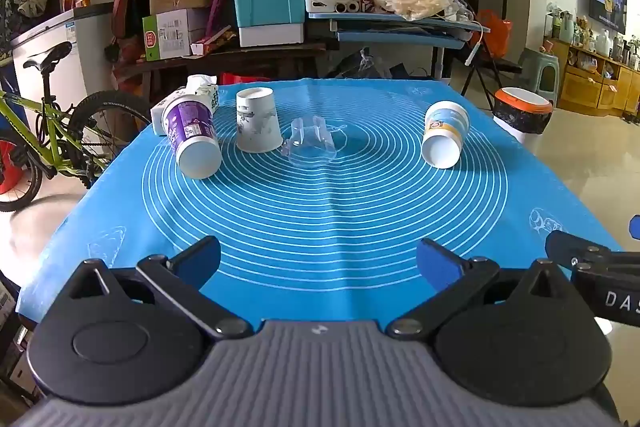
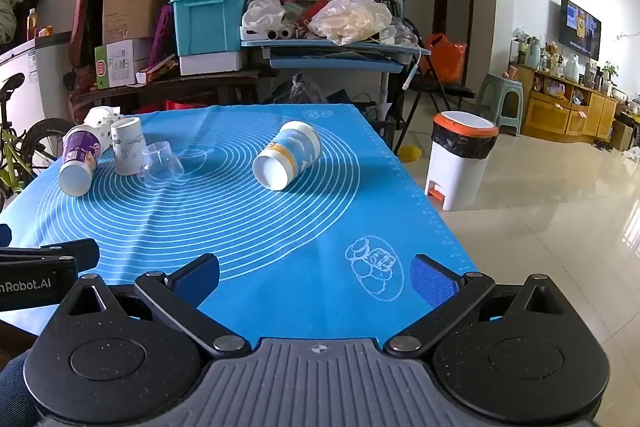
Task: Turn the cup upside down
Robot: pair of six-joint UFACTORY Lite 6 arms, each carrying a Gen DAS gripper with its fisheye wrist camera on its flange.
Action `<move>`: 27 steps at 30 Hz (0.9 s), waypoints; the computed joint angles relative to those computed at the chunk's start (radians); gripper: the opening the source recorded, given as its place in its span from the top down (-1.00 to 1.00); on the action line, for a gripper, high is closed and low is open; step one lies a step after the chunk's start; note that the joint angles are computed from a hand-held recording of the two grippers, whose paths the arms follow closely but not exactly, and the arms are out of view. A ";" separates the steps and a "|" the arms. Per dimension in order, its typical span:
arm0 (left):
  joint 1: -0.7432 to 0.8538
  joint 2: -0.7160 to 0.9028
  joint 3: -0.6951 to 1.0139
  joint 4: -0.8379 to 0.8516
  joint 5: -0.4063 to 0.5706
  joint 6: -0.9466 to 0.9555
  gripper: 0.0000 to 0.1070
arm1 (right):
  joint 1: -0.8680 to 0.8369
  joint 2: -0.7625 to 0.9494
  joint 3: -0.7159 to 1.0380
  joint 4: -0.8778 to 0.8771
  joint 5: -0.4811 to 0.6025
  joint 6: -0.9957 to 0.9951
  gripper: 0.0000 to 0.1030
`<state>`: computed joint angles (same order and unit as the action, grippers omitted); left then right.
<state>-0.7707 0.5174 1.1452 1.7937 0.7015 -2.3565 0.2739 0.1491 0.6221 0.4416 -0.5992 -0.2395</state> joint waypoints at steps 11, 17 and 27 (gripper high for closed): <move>0.001 0.013 0.005 0.023 0.014 -0.018 -0.91 | -0.005 0.001 -0.001 -0.019 0.001 0.017 -1.00; -0.015 0.003 -0.002 0.012 0.029 -0.016 -0.91 | 0.000 0.007 0.002 -0.003 -0.003 -0.001 -1.00; -0.011 -0.009 -0.010 0.007 0.027 -0.014 -0.91 | 0.007 0.020 0.016 0.011 -0.006 -0.011 -1.00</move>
<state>-0.7813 0.5079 1.1351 1.8002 0.7286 -2.3708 0.2806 0.1695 0.6379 0.4529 -0.6049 -0.2502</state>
